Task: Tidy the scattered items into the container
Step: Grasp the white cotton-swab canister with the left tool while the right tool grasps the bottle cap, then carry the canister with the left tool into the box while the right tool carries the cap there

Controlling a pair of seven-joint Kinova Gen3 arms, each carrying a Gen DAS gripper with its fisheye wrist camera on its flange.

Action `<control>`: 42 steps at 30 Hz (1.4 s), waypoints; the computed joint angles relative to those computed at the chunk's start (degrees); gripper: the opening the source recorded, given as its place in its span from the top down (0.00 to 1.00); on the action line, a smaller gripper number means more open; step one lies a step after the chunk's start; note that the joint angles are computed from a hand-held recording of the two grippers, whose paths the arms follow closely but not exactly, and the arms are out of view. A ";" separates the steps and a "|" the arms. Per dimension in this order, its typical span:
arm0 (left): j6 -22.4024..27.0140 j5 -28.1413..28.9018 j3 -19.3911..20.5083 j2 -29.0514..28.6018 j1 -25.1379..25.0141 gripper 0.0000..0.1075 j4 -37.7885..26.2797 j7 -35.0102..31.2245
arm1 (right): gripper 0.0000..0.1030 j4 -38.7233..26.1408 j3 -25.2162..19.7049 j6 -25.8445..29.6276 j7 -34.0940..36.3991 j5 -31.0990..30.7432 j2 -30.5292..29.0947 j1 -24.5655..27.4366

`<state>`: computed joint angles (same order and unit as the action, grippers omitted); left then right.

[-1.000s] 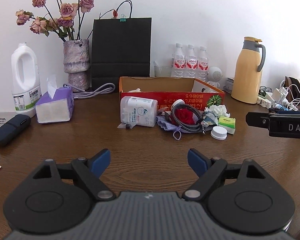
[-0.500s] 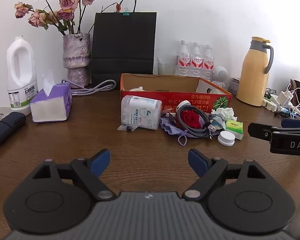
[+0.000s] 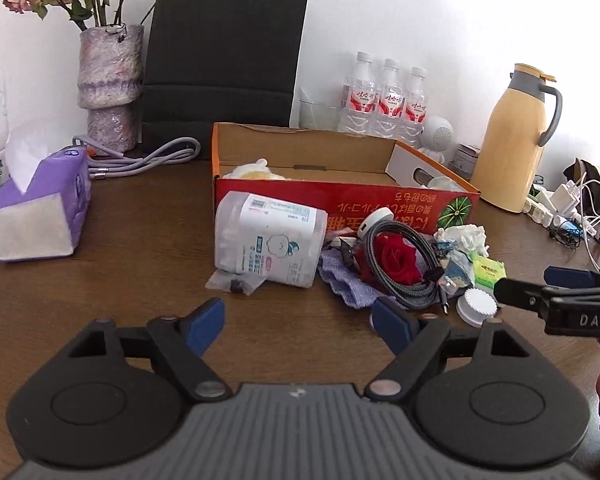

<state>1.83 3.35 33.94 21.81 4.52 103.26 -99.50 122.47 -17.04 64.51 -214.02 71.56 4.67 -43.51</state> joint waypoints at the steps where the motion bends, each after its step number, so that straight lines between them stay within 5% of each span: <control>1: 1.25 -1.16 -2.65 0.82 2.48 0.23 -2.20 0.91 | 0.04 -0.37 0.25 -1.84 1.22 0.21 -0.06 1.12; 5: 4.78 -2.36 -12.21 4.09 10.70 0.23 -9.75 2.76 | 0.07 -1.92 -6.23 -5.87 5.34 3.40 1.36 11.05; 11: 6.10 0.55 -14.64 8.74 13.61 0.12 -16.36 -0.12 | 0.09 -3.35 -14.91 -13.14 5.28 10.08 3.15 25.05; 17: 7.60 1.05 -16.86 10.28 15.82 0.21 -18.89 -0.20 | 0.17 -7.16 -10.37 -23.49 10.98 9.48 4.09 28.84; 22: 2.73 0.67 -17.86 8.12 16.59 0.21 -15.14 -0.01 | 0.19 -12.61 -6.40 -33.90 19.74 3.58 6.55 32.81; 23: 1.19 0.65 -17.37 7.35 16.06 0.21 -14.02 0.23 | 0.23 -13.93 -7.29 -34.78 21.71 1.44 7.70 34.33; 25: -1.56 0.45 -15.49 5.86 14.16 0.21 -11.72 0.90 | 0.56 -14.86 -5.99 -36.89 23.17 -1.19 8.63 34.27; 26: -2.59 0.28 -14.24 5.04 12.88 0.21 -10.61 1.47 | 0.62 -14.96 -4.40 -37.37 22.53 -2.14 8.86 32.99; 30: -4.54 -1.05 -11.78 2.14 9.95 0.21 -7.33 4.10 | 0.63 -11.49 5.55 -40.67 14.02 0.33 5.71 24.45; 32: -5.02 -1.77 -11.03 0.63 8.99 0.21 -5.65 5.57 | 0.63 -8.56 6.96 -42.45 9.36 0.80 2.22 23.35; 36: -6.35 -4.18 -6.00 -2.20 4.35 0.21 -1.47 8.86 | 0.63 -2.48 -1.13 -38.72 0.11 -1.66 -6.14 29.44; 42: -7.40 -8.30 -0.79 -6.27 0.03 0.21 3.78 15.11 | 0.63 3.19 -12.67 -25.15 -12.13 5.98 -14.22 30.44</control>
